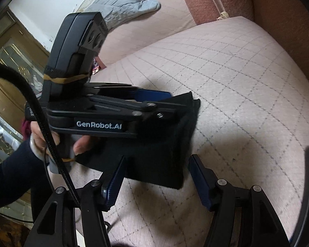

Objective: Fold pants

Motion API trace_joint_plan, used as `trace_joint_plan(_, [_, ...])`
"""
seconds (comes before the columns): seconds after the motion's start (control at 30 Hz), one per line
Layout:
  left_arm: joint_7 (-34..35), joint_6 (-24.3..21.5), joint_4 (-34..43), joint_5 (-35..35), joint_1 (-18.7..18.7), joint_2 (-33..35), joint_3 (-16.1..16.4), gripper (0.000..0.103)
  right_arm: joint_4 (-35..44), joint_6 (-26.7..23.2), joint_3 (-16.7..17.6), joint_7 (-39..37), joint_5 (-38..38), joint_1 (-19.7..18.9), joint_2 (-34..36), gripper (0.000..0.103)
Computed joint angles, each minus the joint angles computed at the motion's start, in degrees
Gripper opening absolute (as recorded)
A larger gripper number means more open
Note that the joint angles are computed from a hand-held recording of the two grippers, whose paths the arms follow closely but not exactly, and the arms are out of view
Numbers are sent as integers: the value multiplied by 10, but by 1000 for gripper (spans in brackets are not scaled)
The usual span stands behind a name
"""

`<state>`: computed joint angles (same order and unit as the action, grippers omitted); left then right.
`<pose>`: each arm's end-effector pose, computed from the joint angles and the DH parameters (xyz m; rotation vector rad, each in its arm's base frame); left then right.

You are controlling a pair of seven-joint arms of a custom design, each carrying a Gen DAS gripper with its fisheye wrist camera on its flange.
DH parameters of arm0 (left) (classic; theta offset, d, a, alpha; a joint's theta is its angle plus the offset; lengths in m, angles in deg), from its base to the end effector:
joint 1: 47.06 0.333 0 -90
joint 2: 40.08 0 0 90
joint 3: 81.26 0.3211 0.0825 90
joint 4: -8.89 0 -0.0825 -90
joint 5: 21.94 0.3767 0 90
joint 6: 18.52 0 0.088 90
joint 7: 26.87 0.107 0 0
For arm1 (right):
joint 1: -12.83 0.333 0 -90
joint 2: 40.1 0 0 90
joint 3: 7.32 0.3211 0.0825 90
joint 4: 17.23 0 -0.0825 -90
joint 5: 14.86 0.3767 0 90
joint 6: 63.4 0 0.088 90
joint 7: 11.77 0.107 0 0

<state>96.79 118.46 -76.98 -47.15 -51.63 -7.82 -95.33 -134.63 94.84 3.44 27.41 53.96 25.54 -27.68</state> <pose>0.7008 -0.2037 0.3935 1.4224 -2.6263 0.8828 0.5701 0.1999 0.3787 -1.8244 1.4331 0.0356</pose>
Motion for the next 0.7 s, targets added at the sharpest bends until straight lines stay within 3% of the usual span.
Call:
trace_joint_plan(0.07, [7, 8, -2, -9, 3, 2, -5, 50, 6, -3, -1, 1, 1, -2, 6, 50])
trace_joint_plan(0.13, [22, 28, -14, -2, -2, -2, -5, 50, 10, 3, 0, 11, -5, 0, 11, 33])
trace_joint_plan(0.17, [28, 39, -21, 5, -7, -5, -4, 50, 12, 5, -1, 23, -15, 1, 15, 31])
trace_joint_plan(0.23, [39, 48, -27, 21, -13, -10, -1, 53, 14, -1, 3, 25, -10, -5, 15, 29])
trace_joint_plan(0.3, [37, 31, -15, 30, -17, -4, 1, 58, 12, 0, 5, 27, -10, -5, 13, 30])
trace_joint_plan(0.47, [33, 5, 14, 56, -29, 12, 7, 61, 5, -11, 6, 9, 6, -10, 7, 30])
trace_joint_plan(0.53, [34, 22, 7, 75, -41, 12, 12, 61, 2, -26, 3, -11, 33, -18, 4, 29])
trace_joint_plan(0.6, [43, 43, -4, 81, -44, 9, 9, 54, 2, -23, -1, -17, 35, -13, 5, 19])
trace_joint_plan(0.67, [52, 51, -5, 69, -38, 11, -1, 32, 2, -20, -3, -15, 24, -7, 5, 14])
trace_joint_plan(0.7, [53, 52, -3, 61, -35, 12, -5, 27, 1, -17, -3, -18, 22, -5, 3, 13])
